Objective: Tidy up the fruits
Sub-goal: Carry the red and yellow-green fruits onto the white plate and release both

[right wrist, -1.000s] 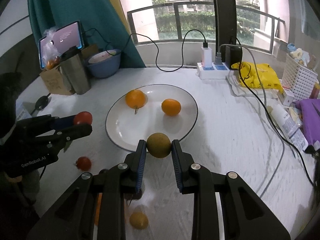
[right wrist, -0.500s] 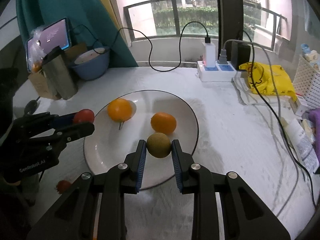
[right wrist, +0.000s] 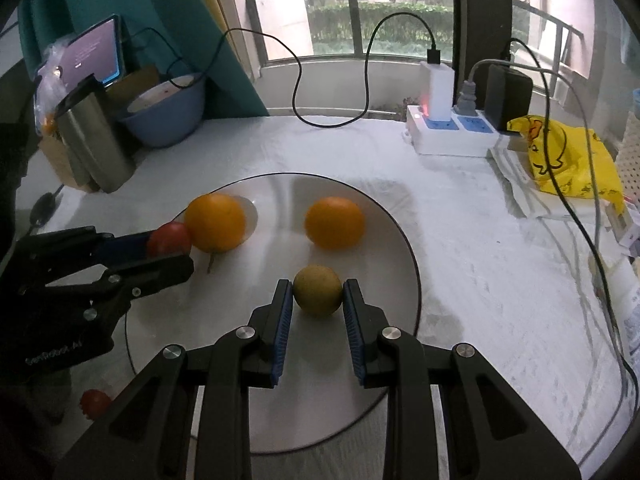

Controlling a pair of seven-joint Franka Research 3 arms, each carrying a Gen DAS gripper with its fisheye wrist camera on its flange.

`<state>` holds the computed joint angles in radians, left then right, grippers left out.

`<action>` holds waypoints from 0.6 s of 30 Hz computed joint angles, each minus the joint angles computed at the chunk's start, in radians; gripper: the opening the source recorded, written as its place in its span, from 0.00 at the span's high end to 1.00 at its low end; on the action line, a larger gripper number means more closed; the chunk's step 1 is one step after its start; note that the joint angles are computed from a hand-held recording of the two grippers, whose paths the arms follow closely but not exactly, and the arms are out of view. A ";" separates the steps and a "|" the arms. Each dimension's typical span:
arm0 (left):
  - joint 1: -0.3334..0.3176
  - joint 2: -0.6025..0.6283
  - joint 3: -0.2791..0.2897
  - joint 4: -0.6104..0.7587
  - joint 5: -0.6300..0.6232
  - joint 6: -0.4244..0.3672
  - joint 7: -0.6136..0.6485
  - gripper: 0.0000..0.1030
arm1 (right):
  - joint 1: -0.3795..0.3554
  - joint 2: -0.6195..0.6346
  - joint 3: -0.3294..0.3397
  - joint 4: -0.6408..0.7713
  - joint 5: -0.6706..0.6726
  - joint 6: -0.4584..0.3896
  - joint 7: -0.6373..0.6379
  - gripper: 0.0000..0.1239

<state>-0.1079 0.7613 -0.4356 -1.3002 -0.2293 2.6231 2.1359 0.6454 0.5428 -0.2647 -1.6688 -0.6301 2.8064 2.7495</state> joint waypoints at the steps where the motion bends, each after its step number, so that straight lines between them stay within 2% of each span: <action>1: -0.001 0.003 0.002 0.006 0.001 -0.006 -0.004 0.70 | -0.005 0.006 0.004 0.008 0.005 0.001 -0.007 0.78; 8: -0.005 0.013 0.011 0.029 0.001 -0.031 -0.026 0.69 | -0.008 0.035 0.003 0.045 0.042 0.013 -0.047 0.77; 13: -0.002 0.000 0.010 0.014 -0.003 -0.012 -0.038 0.68 | 0.008 0.036 -0.013 0.048 0.057 0.009 -0.048 0.77; 18: 0.017 -0.031 -0.004 -0.030 -0.019 0.016 -0.032 0.66 | 0.038 0.014 -0.039 0.032 0.016 0.001 -0.004 0.77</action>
